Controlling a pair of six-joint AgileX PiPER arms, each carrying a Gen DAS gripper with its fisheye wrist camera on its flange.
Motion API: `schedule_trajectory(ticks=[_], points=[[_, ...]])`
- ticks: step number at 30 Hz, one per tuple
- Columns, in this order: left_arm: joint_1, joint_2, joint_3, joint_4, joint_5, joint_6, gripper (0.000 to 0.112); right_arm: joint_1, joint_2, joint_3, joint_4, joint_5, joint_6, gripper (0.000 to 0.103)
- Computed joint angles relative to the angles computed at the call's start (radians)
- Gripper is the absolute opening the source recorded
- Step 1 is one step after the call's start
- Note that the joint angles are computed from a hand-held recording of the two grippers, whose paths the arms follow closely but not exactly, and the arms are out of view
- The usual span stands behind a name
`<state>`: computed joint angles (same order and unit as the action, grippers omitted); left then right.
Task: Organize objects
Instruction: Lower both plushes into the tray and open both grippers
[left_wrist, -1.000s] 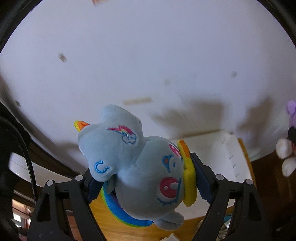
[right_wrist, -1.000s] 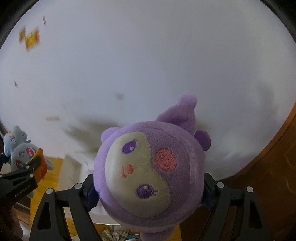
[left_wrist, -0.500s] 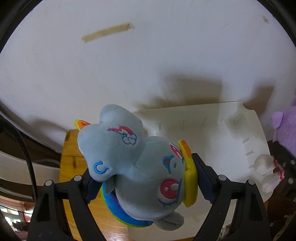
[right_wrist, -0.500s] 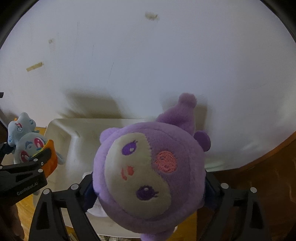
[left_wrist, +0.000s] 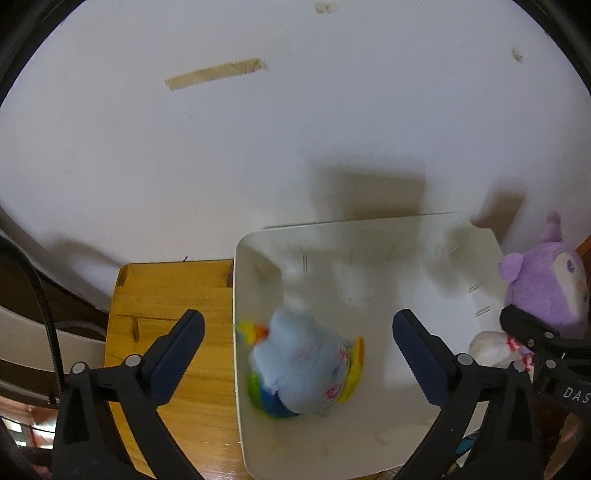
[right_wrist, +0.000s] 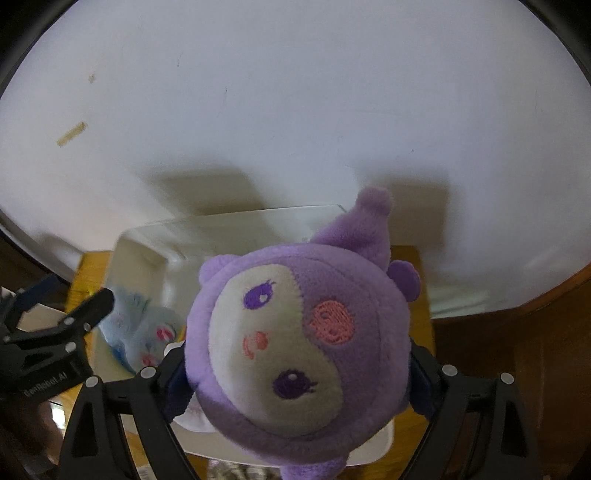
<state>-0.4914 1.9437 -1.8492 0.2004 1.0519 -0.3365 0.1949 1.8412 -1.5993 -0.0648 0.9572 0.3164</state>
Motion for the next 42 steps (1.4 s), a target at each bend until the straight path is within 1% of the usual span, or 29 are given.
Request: schedule_trajectory(ticks=[2, 4, 6, 9, 13, 14, 20, 25, 30, 33, 37, 42], points=[[0.000, -0.009, 0.009, -0.006, -0.007, 0.004, 0.102, -0.012, -0.010, 0.013, 0.033, -0.005, -0.006, 0.097], [-0.002, -0.016, 0.018, -0.008, -0.013, 0.006, 0.102, -0.029, -0.009, 0.012, 0.093, 0.001, -0.041, 0.097], [-0.003, -0.025, 0.029, -0.007, -0.020, 0.010, 0.102, -0.047, -0.024, 0.030, 0.145, -0.015, -0.074, 0.097], [0.000, -0.047, 0.056, -0.009, -0.033, 0.016, 0.102, -0.047, -0.061, 0.059, 0.129, -0.049, -0.052, 0.097], [0.001, -0.051, 0.056, -0.002, -0.041, 0.020, 0.102, -0.039, -0.039, 0.040, 0.126, -0.066, -0.051, 0.097], [-0.001, -0.049, 0.050, 0.002, -0.038, 0.020, 0.102, -0.062, -0.066, 0.033, 0.132, -0.034, -0.079, 0.097], [0.005, -0.051, 0.033, 0.002, -0.019, 0.029, 0.102, -0.050, -0.070, 0.031, 0.125, -0.015, -0.076, 0.097], [-0.005, -0.101, 0.048, 0.027, 0.007, 0.025, 0.102, -0.033, -0.110, 0.058, 0.104, -0.011, -0.063, 0.097], [-0.018, -0.178, 0.071, 0.053, 0.033, 0.021, 0.102, -0.001, -0.200, 0.088, 0.045, 0.028, -0.030, 0.097], [-0.029, -0.231, 0.076, 0.068, 0.063, 0.019, 0.102, 0.017, -0.255, 0.100, 0.017, 0.058, -0.010, 0.097], [-0.067, -0.304, 0.082, 0.108, 0.101, 0.006, 0.102, 0.059, -0.334, 0.096, -0.046, 0.126, 0.029, 0.097], [-0.142, -0.403, 0.083, 0.173, 0.163, -0.013, 0.102, 0.149, -0.445, 0.087, -0.156, 0.216, 0.101, 0.097]])
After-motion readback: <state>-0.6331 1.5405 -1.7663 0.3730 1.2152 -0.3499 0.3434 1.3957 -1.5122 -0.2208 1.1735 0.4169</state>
